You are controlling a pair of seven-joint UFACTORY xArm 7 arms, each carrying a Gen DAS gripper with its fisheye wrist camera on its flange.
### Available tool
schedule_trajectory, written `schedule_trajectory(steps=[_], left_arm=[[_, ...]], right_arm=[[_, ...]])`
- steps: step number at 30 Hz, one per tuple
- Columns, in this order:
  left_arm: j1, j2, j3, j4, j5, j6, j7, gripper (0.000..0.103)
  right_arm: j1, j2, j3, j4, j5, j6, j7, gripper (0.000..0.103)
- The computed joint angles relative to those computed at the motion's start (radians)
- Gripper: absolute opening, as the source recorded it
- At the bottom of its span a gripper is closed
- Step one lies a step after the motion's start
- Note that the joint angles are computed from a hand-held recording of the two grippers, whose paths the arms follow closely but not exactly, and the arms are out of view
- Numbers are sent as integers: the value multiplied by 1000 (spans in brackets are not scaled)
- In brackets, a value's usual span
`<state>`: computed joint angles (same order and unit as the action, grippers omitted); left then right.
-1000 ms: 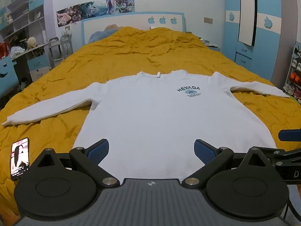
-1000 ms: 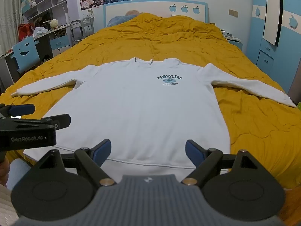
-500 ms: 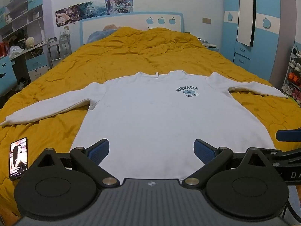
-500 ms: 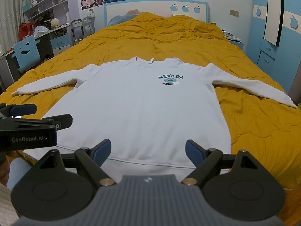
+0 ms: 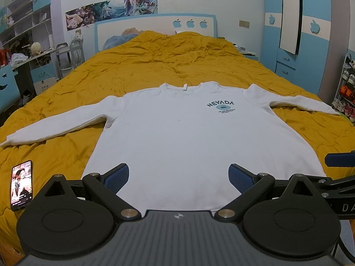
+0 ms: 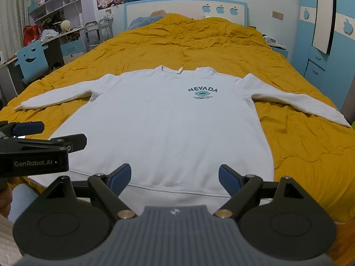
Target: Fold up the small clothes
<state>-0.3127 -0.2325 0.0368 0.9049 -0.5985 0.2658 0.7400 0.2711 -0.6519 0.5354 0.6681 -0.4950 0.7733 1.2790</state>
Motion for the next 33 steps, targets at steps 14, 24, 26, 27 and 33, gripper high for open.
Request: schedule_trajectory(steps=[14, 24, 26, 27, 33], left_arm=[[-5, 6, -1, -6, -11, -11, 7, 103], [-1, 6, -3, -4, -8, -7, 5, 103], [0, 6, -4, -4, -7, -6, 3, 103], [0, 6, -4, -4, -7, -6, 3, 103], [1, 7, -5, -3, -6, -5, 2, 103]], right_arm=[[3, 1, -3, 0, -1, 2, 0, 82], [4, 1, -3, 0, 0, 3, -2, 82], [4, 1, -4, 0, 0, 2, -2, 82], [4, 1, -4, 0, 0, 2, -2, 82], [4, 1, -4, -1, 0, 3, -2, 82]])
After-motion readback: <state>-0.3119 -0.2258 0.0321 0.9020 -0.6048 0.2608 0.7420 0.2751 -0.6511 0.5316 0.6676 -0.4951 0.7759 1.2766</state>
